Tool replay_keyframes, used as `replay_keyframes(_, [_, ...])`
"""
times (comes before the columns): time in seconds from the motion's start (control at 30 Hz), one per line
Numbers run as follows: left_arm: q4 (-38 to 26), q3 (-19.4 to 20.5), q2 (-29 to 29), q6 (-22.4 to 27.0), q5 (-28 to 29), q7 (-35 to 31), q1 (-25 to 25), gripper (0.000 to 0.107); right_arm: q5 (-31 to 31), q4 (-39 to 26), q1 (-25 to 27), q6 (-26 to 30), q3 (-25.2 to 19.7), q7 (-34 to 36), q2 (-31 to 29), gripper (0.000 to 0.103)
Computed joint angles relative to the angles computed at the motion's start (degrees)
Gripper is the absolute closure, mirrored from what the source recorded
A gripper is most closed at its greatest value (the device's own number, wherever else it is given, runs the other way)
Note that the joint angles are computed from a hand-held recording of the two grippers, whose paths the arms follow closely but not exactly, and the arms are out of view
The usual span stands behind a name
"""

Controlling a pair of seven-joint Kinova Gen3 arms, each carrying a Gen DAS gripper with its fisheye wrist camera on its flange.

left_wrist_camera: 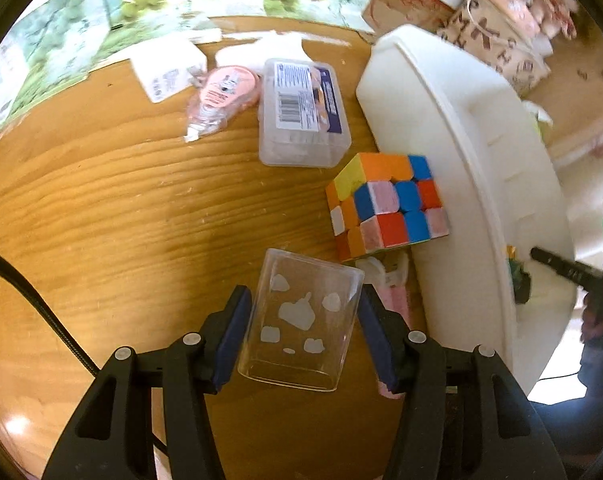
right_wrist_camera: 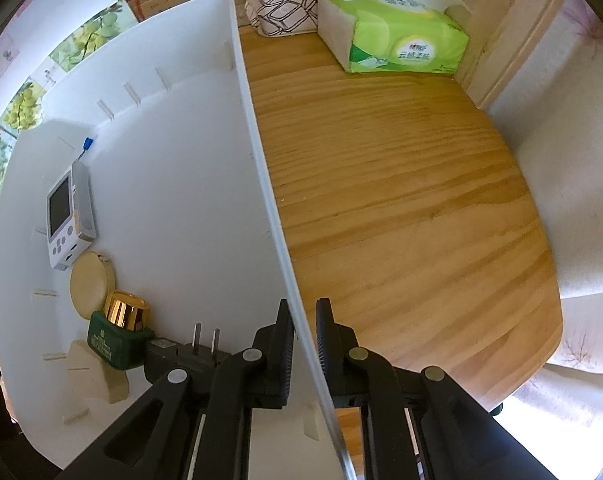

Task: Organize rigid objects
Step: 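Lift the clear plastic box over the white bin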

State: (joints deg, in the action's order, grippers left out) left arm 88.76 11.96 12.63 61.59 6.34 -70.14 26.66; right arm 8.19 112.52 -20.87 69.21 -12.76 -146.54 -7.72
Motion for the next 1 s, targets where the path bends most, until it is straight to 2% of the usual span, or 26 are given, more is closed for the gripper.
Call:
replay_keyframes(0.27, [1.8,1.3,-4.3,-2.9,0.9,7.2,2.1,0.049,-2.1,0.3,0.5,-1.3,1.3,6.5,0.2,0.095])
replay_keyframes(0.5, [0.7,2.9,-4.4,-5.4,-2.5,15.0,6.7,0.049,-4.3,-0.2,0.5,-1.9,1.9,13.3,0.8,0.096])
replay_keyframes(0.67, [1.8,4.0,-5.7,-9.3,-3.3,17.4,8.8,0.049,-5.3,-0.8,0.4,-2.4,2.0,17.5,1.8,0.096])
replay_keyframes(0.93, [0.4,5.3,-4.6,-12.4,-8.0,25.2,13.6,0.049,-3.2,-1.9,-1.7,-2.3,1.1,22.3,3.4,0.096])
replay_keyframes(1.0, [-0.3,5.2,-3.8,-12.7,-9.5,27.8,15.1,0.049,-1.6,-2.9,-2.9,-2.0,-0.4,21.7,4.6,0.096])
